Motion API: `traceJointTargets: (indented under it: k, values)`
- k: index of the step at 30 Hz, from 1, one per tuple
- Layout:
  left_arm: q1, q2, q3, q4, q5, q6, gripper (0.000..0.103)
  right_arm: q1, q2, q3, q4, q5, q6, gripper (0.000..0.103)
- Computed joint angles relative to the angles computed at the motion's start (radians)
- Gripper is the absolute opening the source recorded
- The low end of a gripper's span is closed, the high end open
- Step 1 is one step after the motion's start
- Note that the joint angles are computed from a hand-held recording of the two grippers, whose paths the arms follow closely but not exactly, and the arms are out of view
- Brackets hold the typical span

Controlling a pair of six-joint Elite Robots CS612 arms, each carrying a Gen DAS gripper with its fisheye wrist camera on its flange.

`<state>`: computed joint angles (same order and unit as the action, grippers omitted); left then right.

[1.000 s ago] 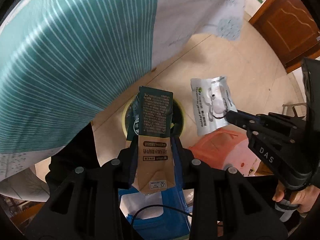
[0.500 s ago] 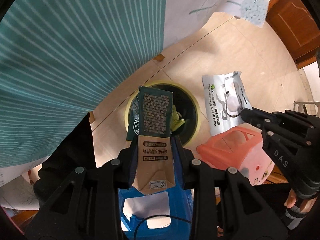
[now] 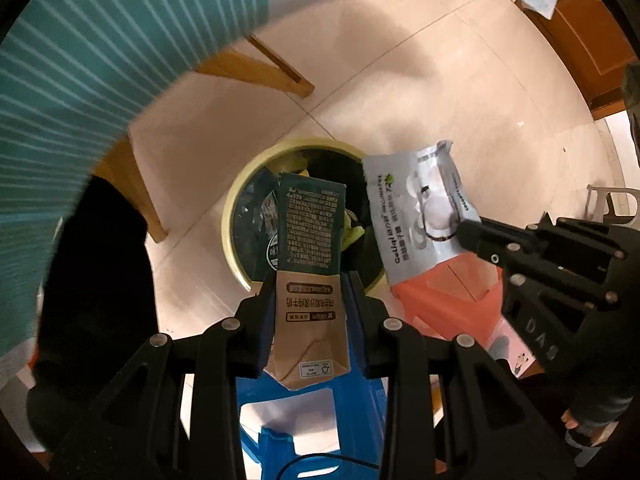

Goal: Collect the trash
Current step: 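Carry the paper box and white packet with both tools over the floor bin, then open both tools to drop the paper box and packet into the bin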

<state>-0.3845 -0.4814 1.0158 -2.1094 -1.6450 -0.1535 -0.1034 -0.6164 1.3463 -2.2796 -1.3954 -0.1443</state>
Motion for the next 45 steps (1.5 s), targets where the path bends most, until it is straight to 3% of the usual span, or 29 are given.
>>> traceJointTargets:
  k: [2,8,19,23,25,31,41,45]
  values:
    - [0.006,0.017,-0.026,0.029,-0.025,-0.005,0.028,0.003,0.014,-0.016,0.014,-0.007,0.004,0.003]
    - [0.007,0.038,-0.054,0.055,0.004,-0.016,0.029,0.011,0.048,-0.06,0.056,-0.03,0.011,0.003]
    - [0.026,0.087,-0.13,0.116,-0.014,-0.064,0.029,0.02,0.085,-0.104,0.094,-0.041,0.025,0.003]
    - [0.03,0.096,-0.139,0.119,-0.027,-0.066,0.036,0.023,0.096,-0.115,0.106,-0.047,0.025,0.003]
    - [0.03,0.093,-0.133,0.112,-0.025,-0.073,0.04,0.024,0.101,-0.119,0.11,-0.05,0.024,0.003]
    - [0.034,0.089,-0.113,0.102,-0.019,-0.112,0.041,0.026,0.108,-0.128,0.126,-0.035,0.027,0.003]
    - [0.047,0.062,-0.066,0.117,-0.016,-0.244,0.041,0.028,0.1,-0.128,0.13,-0.011,0.014,0.004]
    - [0.048,0.042,-0.039,0.098,-0.027,-0.282,0.041,0.03,0.084,-0.118,0.118,-0.023,0.002,0.009]
